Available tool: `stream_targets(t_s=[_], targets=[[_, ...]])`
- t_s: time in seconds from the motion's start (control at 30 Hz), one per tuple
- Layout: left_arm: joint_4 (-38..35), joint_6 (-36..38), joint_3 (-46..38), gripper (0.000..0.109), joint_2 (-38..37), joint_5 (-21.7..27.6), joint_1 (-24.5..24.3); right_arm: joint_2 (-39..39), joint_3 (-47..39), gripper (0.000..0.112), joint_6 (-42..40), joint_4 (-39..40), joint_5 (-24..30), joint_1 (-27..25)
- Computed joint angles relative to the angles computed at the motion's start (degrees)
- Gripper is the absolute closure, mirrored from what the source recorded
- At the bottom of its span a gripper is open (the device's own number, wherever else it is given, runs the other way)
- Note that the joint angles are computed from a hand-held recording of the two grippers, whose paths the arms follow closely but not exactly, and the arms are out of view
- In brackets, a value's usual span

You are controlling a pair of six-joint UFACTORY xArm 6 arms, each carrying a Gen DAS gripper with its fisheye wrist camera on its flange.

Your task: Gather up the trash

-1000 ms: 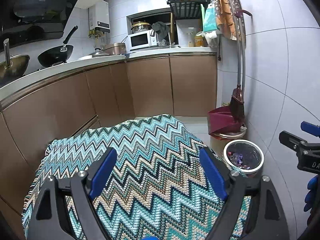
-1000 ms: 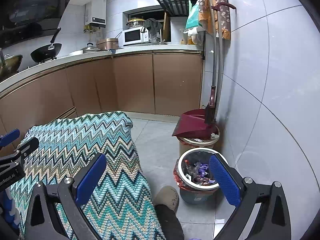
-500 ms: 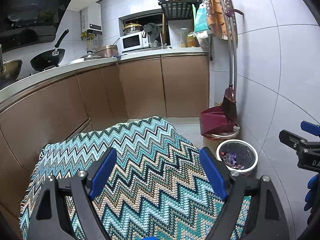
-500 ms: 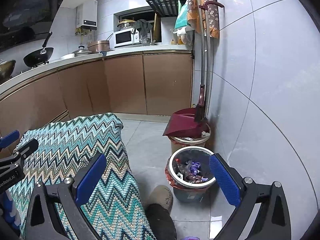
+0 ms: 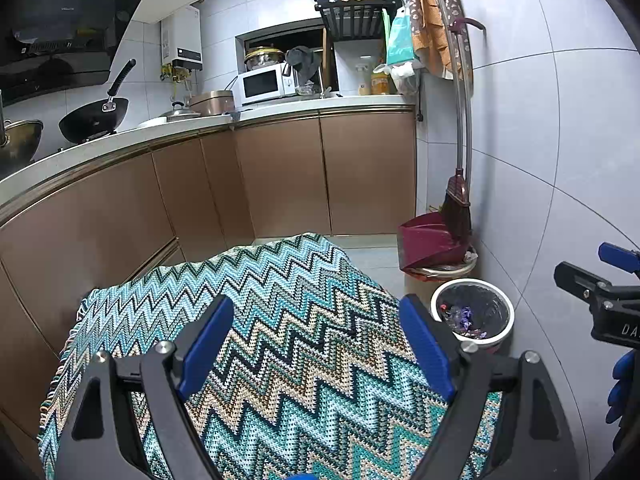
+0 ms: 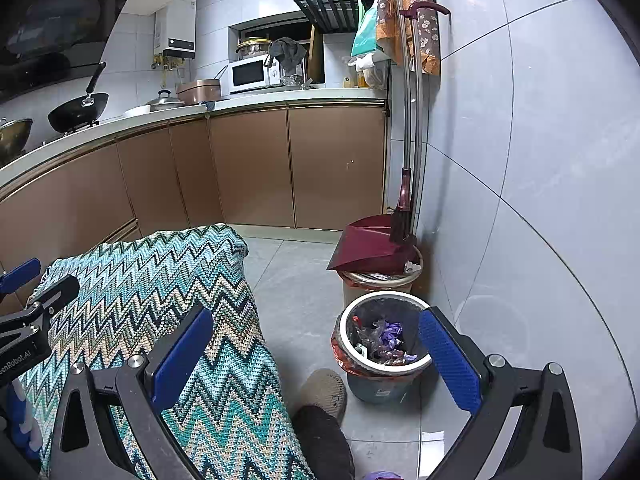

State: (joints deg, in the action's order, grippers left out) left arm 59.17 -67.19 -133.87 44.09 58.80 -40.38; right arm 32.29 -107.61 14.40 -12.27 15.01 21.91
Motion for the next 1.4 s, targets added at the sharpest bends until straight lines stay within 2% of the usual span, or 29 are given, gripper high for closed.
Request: stream_targets(t_s=[0.37,0.67,0.93,1.4], targets=[[0.0,0.2,-0.9,0.024,0.6,0.5,-0.2,0.2,-0.5,0.009,-1.6,1.5,0.2,0.2],[2.0,-2.6,4.5,0.024,-2.9,-0.7,0.2,0.1,-0.2,0.009,-3.1,2.7,-0.6,0.1],[3.9,-5.6,7.9,0.024,-5.4,0.4,0.2,0.1,0.0,0.009,-7.0,6.3,-1.1,0.5],[5.3,-8.0,9.8,0.024,-7.2,2.4,-0.2,-0.6,1.3,0.009,-12.4,11.7,-2.9,0.9]])
